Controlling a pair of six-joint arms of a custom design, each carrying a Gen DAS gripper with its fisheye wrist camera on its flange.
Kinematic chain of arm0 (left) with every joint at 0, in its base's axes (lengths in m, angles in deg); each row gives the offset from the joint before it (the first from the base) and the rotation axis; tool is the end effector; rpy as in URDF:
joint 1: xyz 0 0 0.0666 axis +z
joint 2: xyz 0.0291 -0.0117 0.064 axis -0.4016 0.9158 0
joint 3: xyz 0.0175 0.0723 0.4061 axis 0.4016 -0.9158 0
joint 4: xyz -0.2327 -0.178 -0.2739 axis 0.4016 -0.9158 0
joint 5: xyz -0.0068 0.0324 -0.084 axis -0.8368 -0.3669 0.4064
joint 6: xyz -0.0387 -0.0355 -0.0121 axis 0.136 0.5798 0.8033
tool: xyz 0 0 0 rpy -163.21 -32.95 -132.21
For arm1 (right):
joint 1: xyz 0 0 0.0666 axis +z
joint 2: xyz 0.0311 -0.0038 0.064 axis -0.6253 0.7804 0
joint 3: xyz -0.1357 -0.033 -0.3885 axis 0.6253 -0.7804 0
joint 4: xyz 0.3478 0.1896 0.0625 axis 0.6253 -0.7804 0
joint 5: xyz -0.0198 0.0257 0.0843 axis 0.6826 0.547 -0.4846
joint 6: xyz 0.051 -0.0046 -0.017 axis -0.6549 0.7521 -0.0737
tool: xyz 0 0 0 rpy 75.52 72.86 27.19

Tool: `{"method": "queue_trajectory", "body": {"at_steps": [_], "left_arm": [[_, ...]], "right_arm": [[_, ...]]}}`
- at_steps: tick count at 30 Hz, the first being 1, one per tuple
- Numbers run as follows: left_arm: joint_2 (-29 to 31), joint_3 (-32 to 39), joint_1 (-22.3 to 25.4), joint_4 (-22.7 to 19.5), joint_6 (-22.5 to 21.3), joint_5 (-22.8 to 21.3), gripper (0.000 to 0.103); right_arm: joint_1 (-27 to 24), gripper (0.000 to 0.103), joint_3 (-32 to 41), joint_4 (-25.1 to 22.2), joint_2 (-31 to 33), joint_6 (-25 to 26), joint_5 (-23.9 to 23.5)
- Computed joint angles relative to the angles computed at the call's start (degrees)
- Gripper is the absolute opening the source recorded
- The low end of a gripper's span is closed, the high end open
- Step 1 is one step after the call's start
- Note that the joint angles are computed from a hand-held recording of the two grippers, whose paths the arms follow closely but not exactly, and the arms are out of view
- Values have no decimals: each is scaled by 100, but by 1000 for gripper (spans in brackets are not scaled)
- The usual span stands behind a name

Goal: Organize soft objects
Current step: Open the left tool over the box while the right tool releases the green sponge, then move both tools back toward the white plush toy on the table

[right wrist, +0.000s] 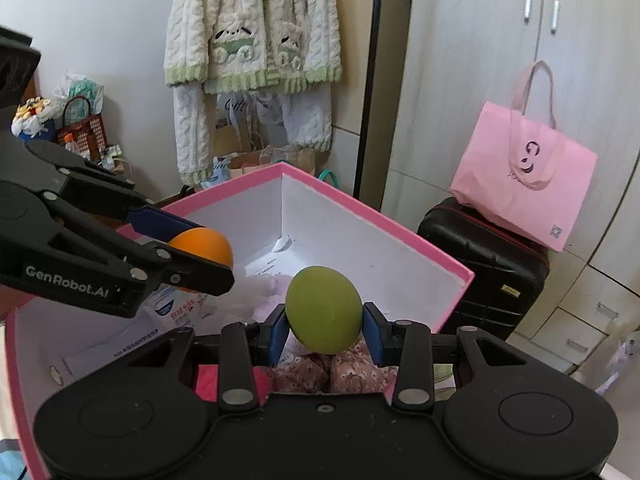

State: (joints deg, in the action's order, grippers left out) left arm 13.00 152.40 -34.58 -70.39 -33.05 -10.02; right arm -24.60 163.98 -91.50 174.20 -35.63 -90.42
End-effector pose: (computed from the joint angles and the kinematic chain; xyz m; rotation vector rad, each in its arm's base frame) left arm 0.6141 -0.1301 0.4627 0.5793 2.2641 -0.3851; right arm 0.5679 0.1457 0.4506 -0.4976 2.2274 0.1543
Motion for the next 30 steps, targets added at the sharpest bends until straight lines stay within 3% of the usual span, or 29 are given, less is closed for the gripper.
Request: {"method": "queue_trajectory", "body": {"at_steps": [3, 7, 9, 11, 19, 30], "left_arm": [[78, 47, -9, 42, 244, -121, 58], [-50, -99, 24, 97, 211, -52, 60], [-194, -251, 54, 159, 177, 42, 64], [-339, -391, 83, 178, 137, 107, 65], [-1119, -1038, 226, 138, -226, 503, 69], [-2250, -1733, 328, -214, -746, 846, 76]], "right_arm": [[13, 45, -7, 48, 30, 41, 10], [-5, 46, -93, 159, -21, -51, 97], [-44, 60, -220, 298, -129, -176, 84], [-80, 65, -341, 457, -241, -255, 7], [-180, 65, -1013, 644, -1042, -571, -546], [101, 73, -1678, -147, -2276, -541, -286]]}}
